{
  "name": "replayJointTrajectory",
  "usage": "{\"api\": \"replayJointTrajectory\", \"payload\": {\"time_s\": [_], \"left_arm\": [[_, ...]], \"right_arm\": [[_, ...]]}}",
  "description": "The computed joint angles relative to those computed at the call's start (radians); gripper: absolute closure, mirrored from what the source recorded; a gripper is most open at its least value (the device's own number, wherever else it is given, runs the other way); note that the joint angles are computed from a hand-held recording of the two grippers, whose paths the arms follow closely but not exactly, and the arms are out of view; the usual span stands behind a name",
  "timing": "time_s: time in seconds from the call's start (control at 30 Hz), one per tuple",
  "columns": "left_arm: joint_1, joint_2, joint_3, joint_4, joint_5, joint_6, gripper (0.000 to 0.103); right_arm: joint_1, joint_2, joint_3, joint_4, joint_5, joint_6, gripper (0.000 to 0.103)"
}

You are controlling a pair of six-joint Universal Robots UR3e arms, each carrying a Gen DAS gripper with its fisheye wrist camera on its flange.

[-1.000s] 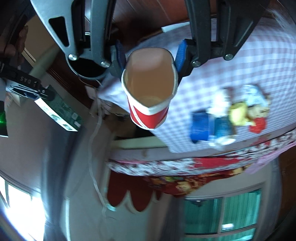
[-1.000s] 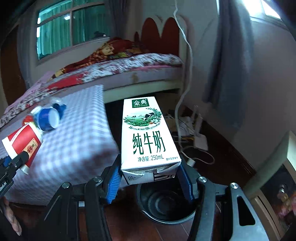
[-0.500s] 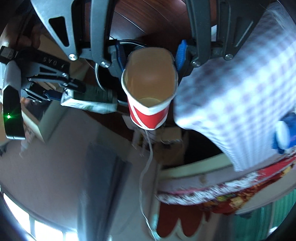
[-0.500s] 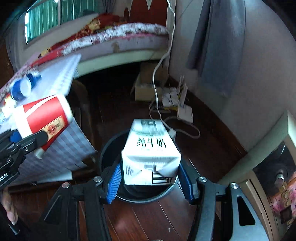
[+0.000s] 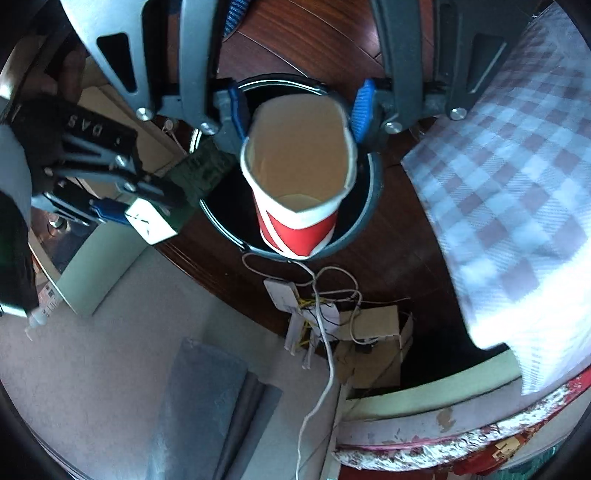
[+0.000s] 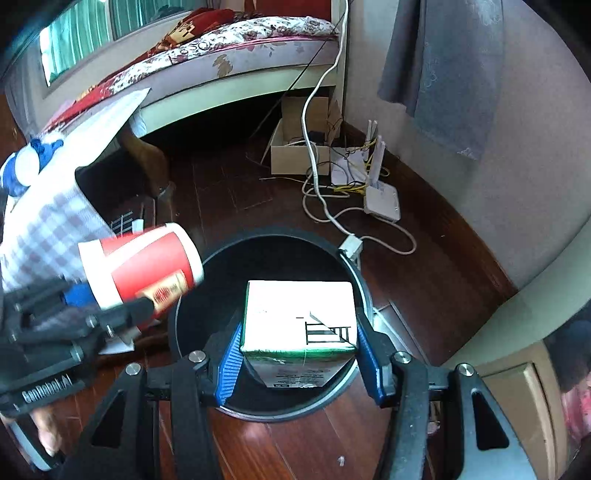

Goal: Collect trash
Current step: 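Carry cup and carton over the black bin and open both tools, then move both open tools back over the bed toward the trash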

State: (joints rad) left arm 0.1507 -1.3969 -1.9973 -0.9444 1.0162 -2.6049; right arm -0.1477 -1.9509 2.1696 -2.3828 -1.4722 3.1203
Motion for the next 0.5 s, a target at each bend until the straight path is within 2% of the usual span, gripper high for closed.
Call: {"api": "replayJointTrajectory", "payload": {"time_s": [0.03,0.07,0.1,0.27,0.5], "left_arm": [[-0.014,-0.004,-0.006,0.018,0.017,-0.021,0.025],[-0.019,-0.010,-0.017,0.049,0.036,-0.040,0.007],[-0.012,0.014,-0.041,0.060,0.035,-0.058,0.003],[-0.014,0.043,-0.073,0.110,0.122,-0.114,0.001],[0.014,0.097,-0.095,0.109,0.146,-0.123,0.001]], "right_arm": [[0.000,0.026,-0.005,0.002,-0.005,0.011,0.028],[0.027,0.059,-0.007,-0.020,-0.058,0.040,0.005],[0.044,0.072,-0.002,-0.034,-0.099,0.057,0.001],[0.011,0.038,0.027,0.002,-0.114,0.091,0.001],[0.080,0.029,0.005,0.000,-0.189,0.141,0.001]]}}
